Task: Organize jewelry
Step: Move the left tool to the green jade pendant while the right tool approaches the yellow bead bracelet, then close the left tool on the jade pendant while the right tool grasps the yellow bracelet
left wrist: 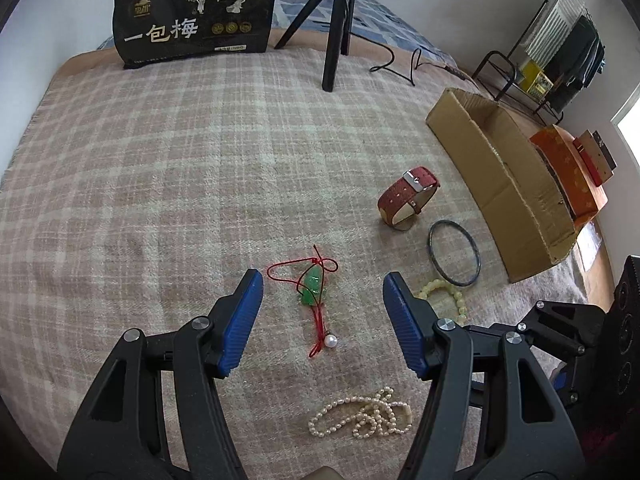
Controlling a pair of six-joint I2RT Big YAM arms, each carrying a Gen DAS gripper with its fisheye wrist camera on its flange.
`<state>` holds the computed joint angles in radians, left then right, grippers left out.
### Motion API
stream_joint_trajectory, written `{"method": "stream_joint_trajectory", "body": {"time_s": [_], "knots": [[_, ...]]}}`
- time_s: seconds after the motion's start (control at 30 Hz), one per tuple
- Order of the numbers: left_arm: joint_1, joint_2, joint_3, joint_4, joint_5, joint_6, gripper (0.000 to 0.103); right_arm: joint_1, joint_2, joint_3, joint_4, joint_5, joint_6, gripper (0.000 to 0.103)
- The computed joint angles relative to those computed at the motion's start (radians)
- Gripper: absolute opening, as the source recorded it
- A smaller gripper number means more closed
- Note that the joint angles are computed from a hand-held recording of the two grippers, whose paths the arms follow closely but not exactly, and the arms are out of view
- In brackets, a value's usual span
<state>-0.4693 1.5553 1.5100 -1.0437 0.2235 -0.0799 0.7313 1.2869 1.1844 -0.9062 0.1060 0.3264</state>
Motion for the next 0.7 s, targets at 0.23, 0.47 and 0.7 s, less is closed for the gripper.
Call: {"method": "stream_joint_trajectory", "body": {"time_s": [0.23, 0.47, 0.7], "knots": [[-0.020, 0.048, 0.002, -0.003, -0.056, 0.010, 0.058, -0.007, 0.024, 0.004, -0.002, 0.000, -0.026, 0.037], [-0.033, 0.064, -0.012, 0.003, -0.101, 0.038, 0.056, -0.018, 0.029, -0.001, -0.009, 0.000, -0.031, 0.037], [-0.043, 0.066, -0.020, 0.020, -0.140, 0.056, 0.048, -0.024, 0.040, 0.006, -0.009, -0.009, -0.049, 0.034]]}}
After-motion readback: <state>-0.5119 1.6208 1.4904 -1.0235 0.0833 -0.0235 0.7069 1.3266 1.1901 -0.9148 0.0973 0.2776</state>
